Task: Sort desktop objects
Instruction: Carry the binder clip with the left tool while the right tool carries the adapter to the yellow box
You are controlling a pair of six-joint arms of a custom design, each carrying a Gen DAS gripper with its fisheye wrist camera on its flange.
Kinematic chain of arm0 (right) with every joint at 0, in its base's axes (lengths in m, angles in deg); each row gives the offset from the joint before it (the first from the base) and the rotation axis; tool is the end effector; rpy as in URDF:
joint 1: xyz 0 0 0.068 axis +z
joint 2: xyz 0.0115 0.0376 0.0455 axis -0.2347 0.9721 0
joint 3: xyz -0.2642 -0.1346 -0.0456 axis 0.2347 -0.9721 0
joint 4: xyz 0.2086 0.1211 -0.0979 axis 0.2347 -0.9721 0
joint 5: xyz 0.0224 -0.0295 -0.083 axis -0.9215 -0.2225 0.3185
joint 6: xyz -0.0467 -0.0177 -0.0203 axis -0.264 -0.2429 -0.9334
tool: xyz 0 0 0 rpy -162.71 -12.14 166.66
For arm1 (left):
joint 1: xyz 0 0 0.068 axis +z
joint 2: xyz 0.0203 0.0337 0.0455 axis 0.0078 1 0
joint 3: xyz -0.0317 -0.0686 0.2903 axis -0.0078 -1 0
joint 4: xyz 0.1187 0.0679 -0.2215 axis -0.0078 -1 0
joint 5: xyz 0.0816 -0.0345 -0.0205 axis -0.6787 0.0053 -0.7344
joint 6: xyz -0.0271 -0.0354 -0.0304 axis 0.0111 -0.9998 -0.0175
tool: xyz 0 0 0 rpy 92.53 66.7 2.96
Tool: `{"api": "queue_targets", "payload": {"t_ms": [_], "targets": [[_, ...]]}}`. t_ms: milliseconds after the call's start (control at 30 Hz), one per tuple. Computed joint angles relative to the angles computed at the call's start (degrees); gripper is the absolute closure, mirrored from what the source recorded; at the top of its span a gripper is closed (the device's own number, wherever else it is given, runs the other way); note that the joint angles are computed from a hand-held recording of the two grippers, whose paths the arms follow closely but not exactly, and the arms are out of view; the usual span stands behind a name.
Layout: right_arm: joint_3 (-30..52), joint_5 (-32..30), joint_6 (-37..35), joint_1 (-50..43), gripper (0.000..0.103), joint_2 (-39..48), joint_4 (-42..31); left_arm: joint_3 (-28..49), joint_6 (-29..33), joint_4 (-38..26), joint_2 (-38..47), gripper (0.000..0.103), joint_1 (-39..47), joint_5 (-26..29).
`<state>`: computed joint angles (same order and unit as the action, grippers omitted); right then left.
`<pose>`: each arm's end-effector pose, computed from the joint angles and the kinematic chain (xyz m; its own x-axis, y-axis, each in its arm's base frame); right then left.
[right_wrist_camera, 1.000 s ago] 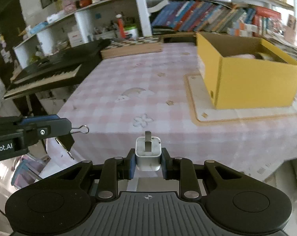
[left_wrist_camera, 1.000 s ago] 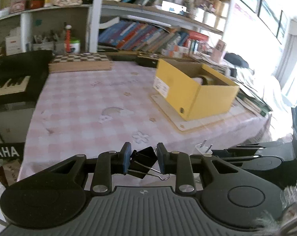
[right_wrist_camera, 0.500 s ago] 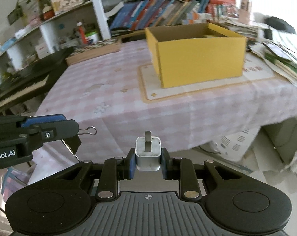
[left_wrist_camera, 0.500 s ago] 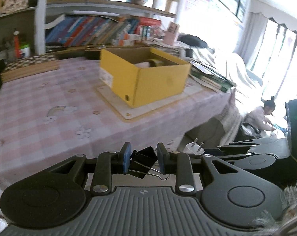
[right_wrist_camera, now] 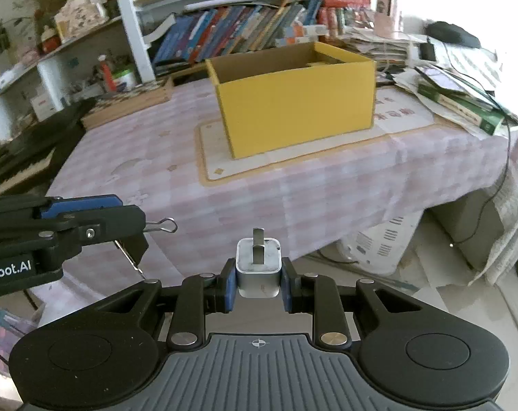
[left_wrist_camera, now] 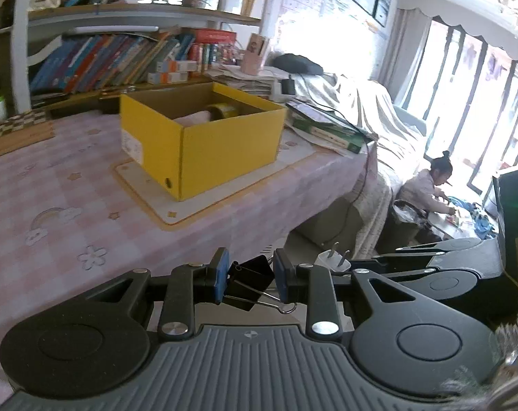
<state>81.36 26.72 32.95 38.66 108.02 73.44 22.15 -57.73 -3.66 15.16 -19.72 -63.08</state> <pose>0.1866 0.2058 0.1204 -0.6698 0.2645 -0.6939 0.2332 0.9621 0.1416 0.2690 -0.1151 0.1289 -0.5000 0.3222 -0.8038 0.7023 0.6940 -0.1586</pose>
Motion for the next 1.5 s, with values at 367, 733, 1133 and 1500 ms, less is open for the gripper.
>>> {"api": "queue_targets", "payload": {"t_ms": [367,733,1133,1500], "targets": [[-3.0,-3.1,-5.7,-5.4,0.078,-2.3,3.6,5.2,-2.6,-1.1,3.7,0.077,-3.7,-2.8],[-5.9,-10.0,-15.8,-15.0,0.078,-4.1,8.9,12.7,-6.1,-2.8,8.9,0.077,-8.1,-6.6],[-6.4,-20.8,-32.2,-31.0,0.078,-4.5,15.3,24.8,-10.6,-4.0,15.9,0.077,-13.3,-12.5],[1.6,-32.3,-48.5,-45.0,0.078,-1.9,20.1,37.7,-13.5,-3.9,19.8,0.077,-15.2,-21.2]]}}
